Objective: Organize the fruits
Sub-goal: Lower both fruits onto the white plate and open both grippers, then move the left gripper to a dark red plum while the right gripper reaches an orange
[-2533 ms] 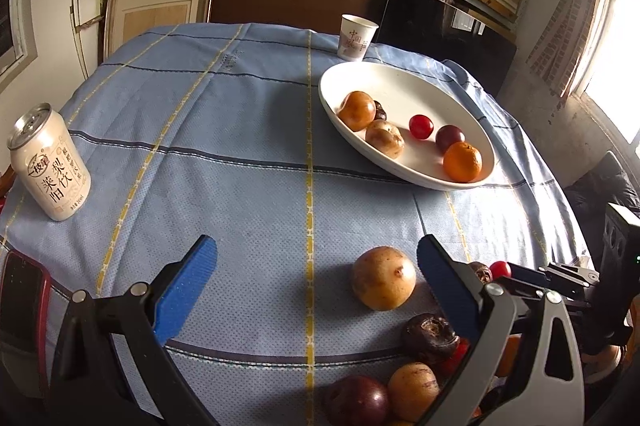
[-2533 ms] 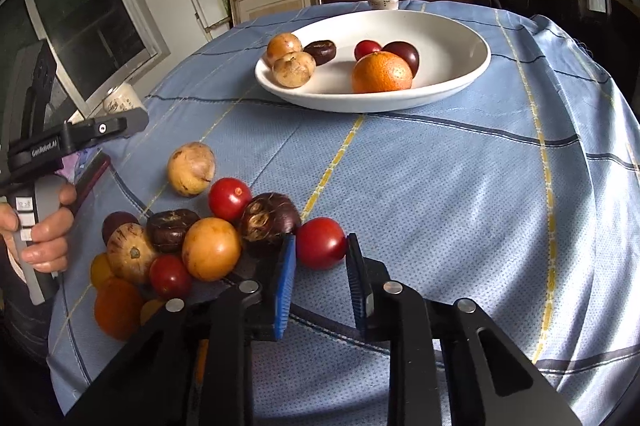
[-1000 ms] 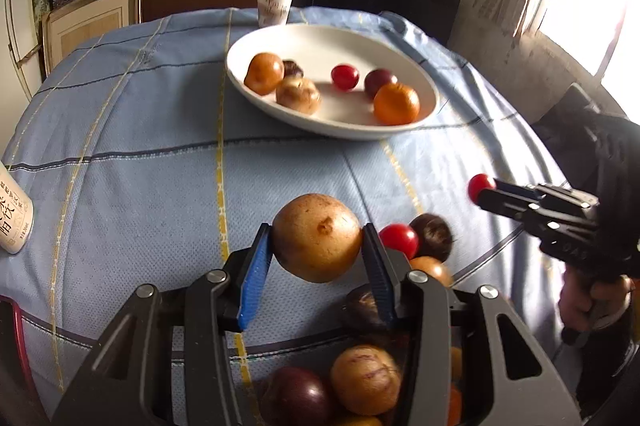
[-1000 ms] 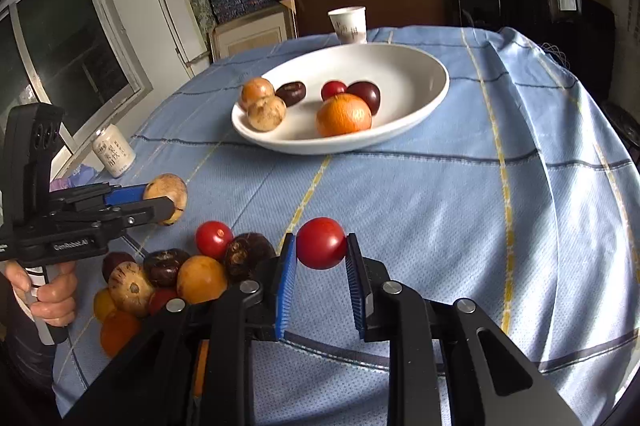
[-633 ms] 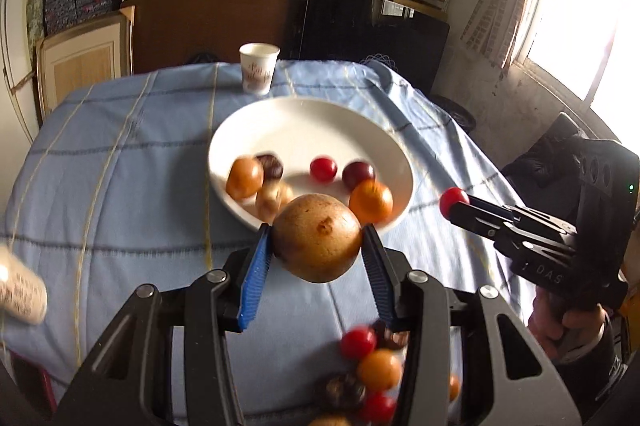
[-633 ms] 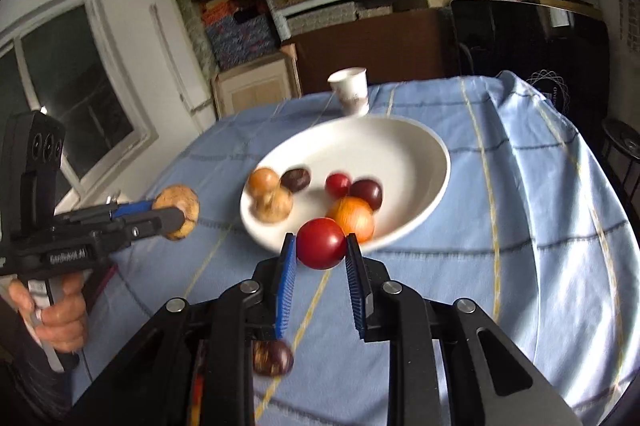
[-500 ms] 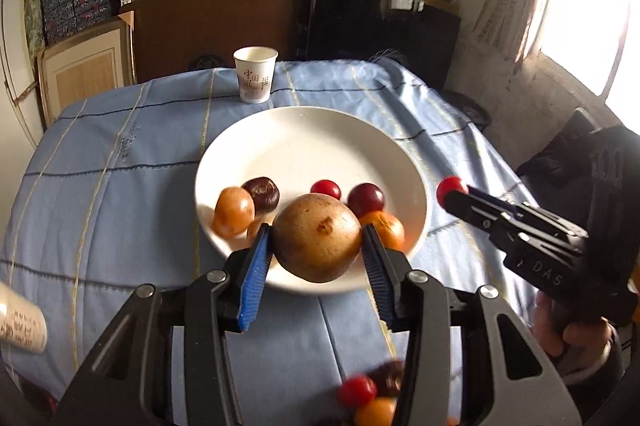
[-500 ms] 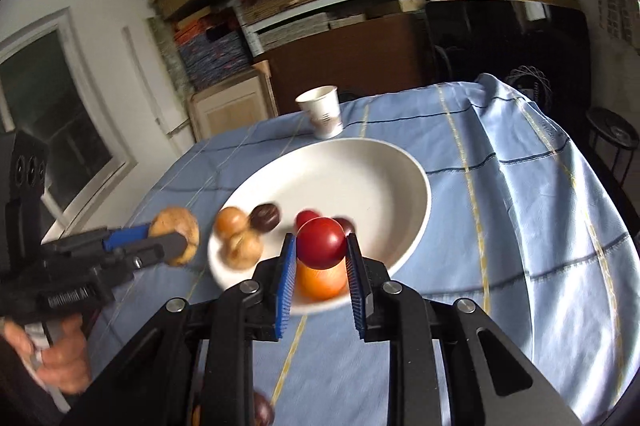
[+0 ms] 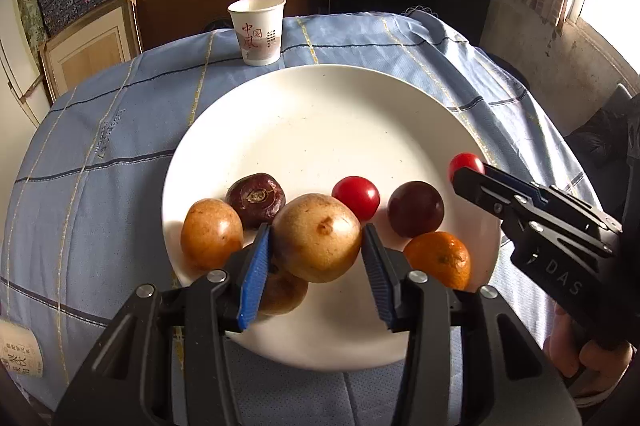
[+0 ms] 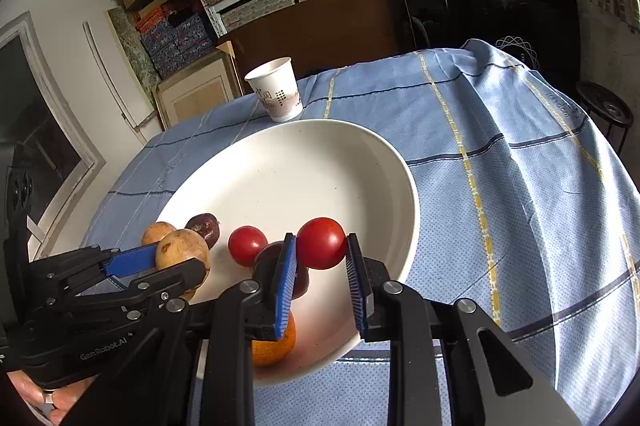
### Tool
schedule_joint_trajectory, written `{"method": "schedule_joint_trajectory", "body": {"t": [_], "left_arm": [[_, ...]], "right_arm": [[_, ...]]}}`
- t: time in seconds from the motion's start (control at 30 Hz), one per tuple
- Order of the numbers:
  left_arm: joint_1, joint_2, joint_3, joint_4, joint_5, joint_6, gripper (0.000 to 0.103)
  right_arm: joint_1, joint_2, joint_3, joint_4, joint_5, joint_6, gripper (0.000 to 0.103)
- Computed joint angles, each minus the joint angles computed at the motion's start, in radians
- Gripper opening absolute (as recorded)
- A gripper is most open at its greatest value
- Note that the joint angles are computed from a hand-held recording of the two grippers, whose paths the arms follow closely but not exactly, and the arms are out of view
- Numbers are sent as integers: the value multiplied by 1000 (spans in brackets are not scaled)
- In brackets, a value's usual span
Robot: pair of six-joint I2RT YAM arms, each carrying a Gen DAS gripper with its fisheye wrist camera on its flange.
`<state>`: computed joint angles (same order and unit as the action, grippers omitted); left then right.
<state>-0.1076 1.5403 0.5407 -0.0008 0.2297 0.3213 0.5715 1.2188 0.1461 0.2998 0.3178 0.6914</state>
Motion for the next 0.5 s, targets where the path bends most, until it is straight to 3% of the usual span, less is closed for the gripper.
{"method": "schedule_joint_trajectory", "body": {"t": [0.1, 0.2, 0.23, 0.27, 0.37, 0.5], "left_arm": [[-20, 8, -5, 17, -26, 1, 47], [-13, -46, -32, 19, -53, 3, 72], [6, -96, -51, 12, -36, 11, 75], [30, -147, -65, -10, -14, 30, 76], [170, -357, -116, -128, 84, 128, 92], [466, -551, -174, -289, 283, 321, 94]], "right_arm": [[-10, -16, -4, -5, -19, 9, 34], [22, -150, -6, -128, 5, 31, 34], [53, -227, -7, -194, 27, 42, 34], [83, -284, -6, -246, 50, 50, 35], [277, -478, 6, -471, 208, 132, 43], [600, -585, -3, -695, 394, 391, 51]]}}
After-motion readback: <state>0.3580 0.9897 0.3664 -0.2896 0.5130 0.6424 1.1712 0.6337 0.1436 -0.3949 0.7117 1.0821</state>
